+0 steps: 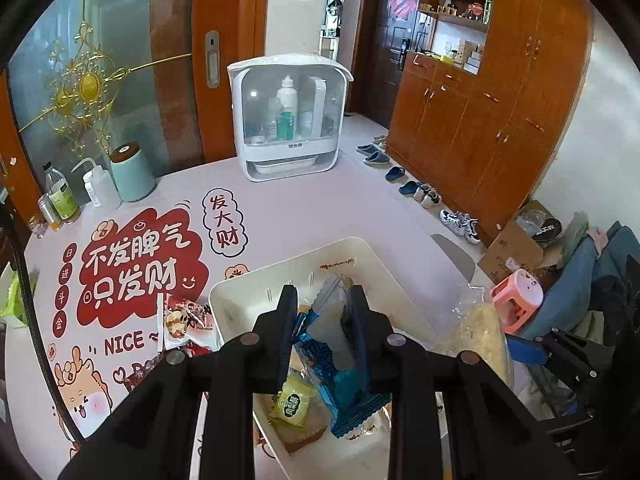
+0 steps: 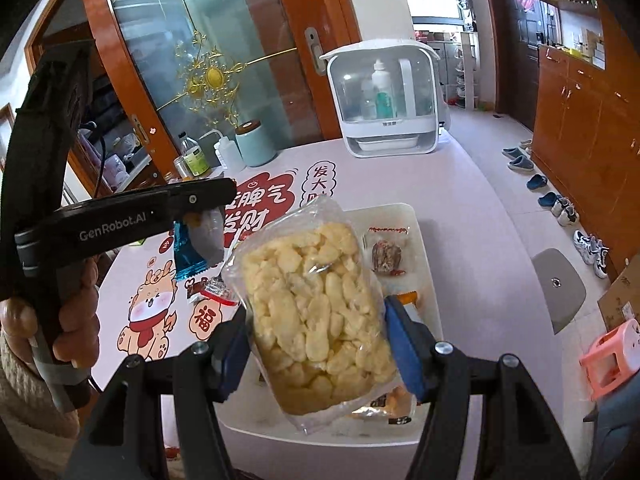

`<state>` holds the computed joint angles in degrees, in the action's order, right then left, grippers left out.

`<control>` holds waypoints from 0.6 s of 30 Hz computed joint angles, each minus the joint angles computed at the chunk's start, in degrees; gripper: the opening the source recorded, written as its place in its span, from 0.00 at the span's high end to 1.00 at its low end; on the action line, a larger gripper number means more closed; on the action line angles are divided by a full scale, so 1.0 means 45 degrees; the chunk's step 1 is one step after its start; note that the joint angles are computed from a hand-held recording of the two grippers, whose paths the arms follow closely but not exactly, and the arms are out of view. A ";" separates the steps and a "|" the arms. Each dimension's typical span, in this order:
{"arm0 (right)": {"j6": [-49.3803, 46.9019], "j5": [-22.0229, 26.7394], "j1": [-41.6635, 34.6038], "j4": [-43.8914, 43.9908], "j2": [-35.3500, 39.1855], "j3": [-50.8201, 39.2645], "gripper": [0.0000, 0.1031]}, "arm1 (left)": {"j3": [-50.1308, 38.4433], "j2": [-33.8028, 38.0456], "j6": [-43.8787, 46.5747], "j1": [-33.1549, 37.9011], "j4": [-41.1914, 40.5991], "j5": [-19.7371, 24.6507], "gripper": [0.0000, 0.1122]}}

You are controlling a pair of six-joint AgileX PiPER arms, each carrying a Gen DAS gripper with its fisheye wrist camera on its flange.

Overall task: Organize snacks
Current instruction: 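Carry both snacks over the white tray and release them, then move both tools back over the remaining snacks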

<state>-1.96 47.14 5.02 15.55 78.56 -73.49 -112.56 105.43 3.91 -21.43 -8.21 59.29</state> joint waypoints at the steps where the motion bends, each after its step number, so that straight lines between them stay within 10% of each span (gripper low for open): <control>1: -0.0103 0.0033 -0.0045 0.0036 0.0091 -0.0065 0.38 | -0.0119 0.0087 -0.0194 -0.0143 0.0274 0.0015 0.78; 6: -0.0447 -0.0135 -0.0220 0.0159 0.0267 -0.0080 0.37 | -0.0283 0.0243 -0.1042 -0.0615 0.1313 -0.0125 0.64; 9: -0.0260 -0.0258 -0.0062 -0.0196 0.0326 -0.0057 0.34 | 0.0075 0.0071 -0.1410 -0.0717 0.1788 -0.0479 0.23; 13: -0.0303 -0.0770 0.0105 -0.0507 0.0036 0.0253 0.14 | 0.0622 -0.0277 -0.1651 -0.0899 0.2505 -0.0810 0.22; 18: -0.0529 -0.0813 0.0147 -0.0415 -0.0072 0.0355 0.14 | 0.1052 -0.0554 -0.1778 -0.0817 0.2584 -0.0711 0.22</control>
